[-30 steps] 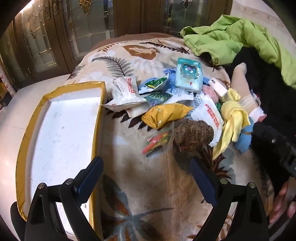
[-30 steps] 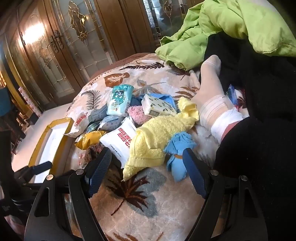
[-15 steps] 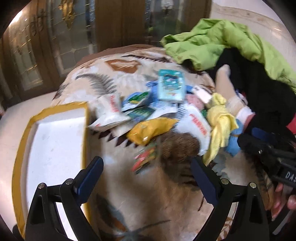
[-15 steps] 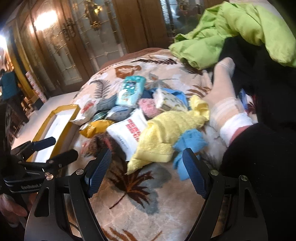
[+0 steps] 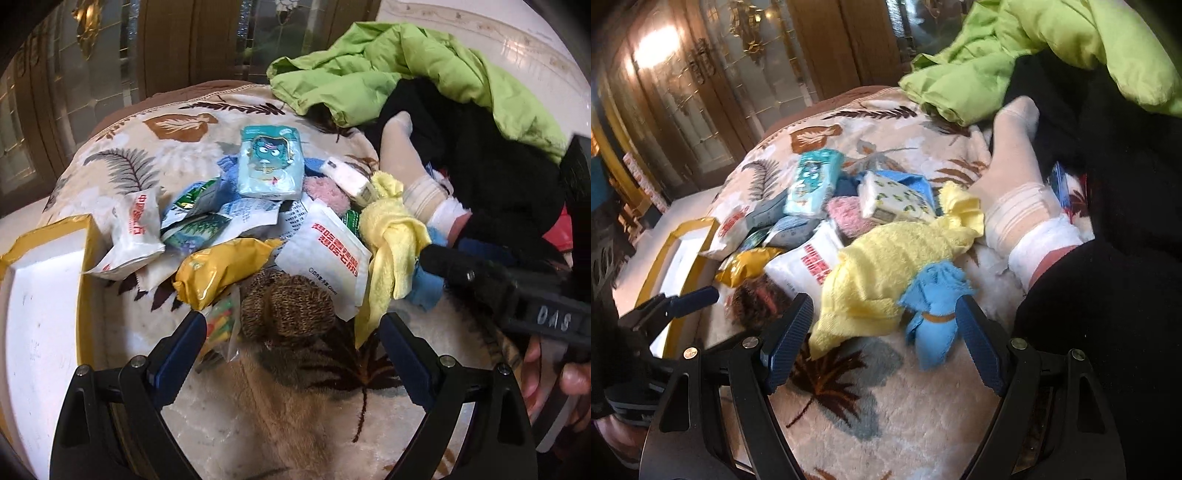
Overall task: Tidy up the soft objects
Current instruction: 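Reach the left gripper toward the brown knit ball while the right gripper approaches the blue sock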
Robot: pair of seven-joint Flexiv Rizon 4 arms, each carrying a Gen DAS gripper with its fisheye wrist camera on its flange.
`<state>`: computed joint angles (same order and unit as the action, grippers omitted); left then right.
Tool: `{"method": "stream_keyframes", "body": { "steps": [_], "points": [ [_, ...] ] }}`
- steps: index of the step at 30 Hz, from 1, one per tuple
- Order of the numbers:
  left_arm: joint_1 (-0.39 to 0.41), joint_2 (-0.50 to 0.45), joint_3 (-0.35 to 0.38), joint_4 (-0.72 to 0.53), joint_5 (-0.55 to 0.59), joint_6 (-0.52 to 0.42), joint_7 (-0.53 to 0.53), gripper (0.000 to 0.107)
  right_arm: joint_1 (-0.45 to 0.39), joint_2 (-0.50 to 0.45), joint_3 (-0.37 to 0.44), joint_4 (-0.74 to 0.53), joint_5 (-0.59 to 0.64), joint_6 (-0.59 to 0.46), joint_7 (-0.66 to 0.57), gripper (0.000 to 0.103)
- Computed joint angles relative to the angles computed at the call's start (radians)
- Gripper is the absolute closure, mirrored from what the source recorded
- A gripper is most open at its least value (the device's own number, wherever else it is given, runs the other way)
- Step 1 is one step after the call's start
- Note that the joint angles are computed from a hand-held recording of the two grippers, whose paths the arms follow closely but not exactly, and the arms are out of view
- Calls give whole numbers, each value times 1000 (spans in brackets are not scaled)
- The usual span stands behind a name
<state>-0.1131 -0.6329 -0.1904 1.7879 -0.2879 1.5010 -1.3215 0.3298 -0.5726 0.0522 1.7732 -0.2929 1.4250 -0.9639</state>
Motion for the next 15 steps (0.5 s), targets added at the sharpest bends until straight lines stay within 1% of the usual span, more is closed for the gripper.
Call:
{"method": "stream_keyframes", "body": {
  "steps": [3, 6, 7, 9, 10, 13, 15],
  "points": [
    [-48, -15, 60, -31, 29, -19, -14, 11, -28, -20, 33, -34, 34, -26, 0, 23],
    [-48, -24, 58, -43, 35, -33, -13, 11, -31, -36, 38, -60, 46, -45, 2, 23],
    [-56, -28, 68, -49, 42, -39, -15, 11, -33, -41, 43, -69, 51, -54, 0, 23],
    [-92, -36, 114, -71, 63, -60, -35, 11, -36, -55, 49, -91, 63, -69, 3, 23],
    [-101, -39, 127, -79, 73, -68, -41, 11, -34, -58, 47, -97, 68, -71, 9, 23],
    [-91, -39, 114, -83, 80, -66, -39, 11, -41, -65, 54, -115, 89, -74, 19, 23],
    [-107, -43, 137, -100, 93, -83, -50, 11, -41, -55, 50, -104, 90, -51, 17, 23]
  ]
}}
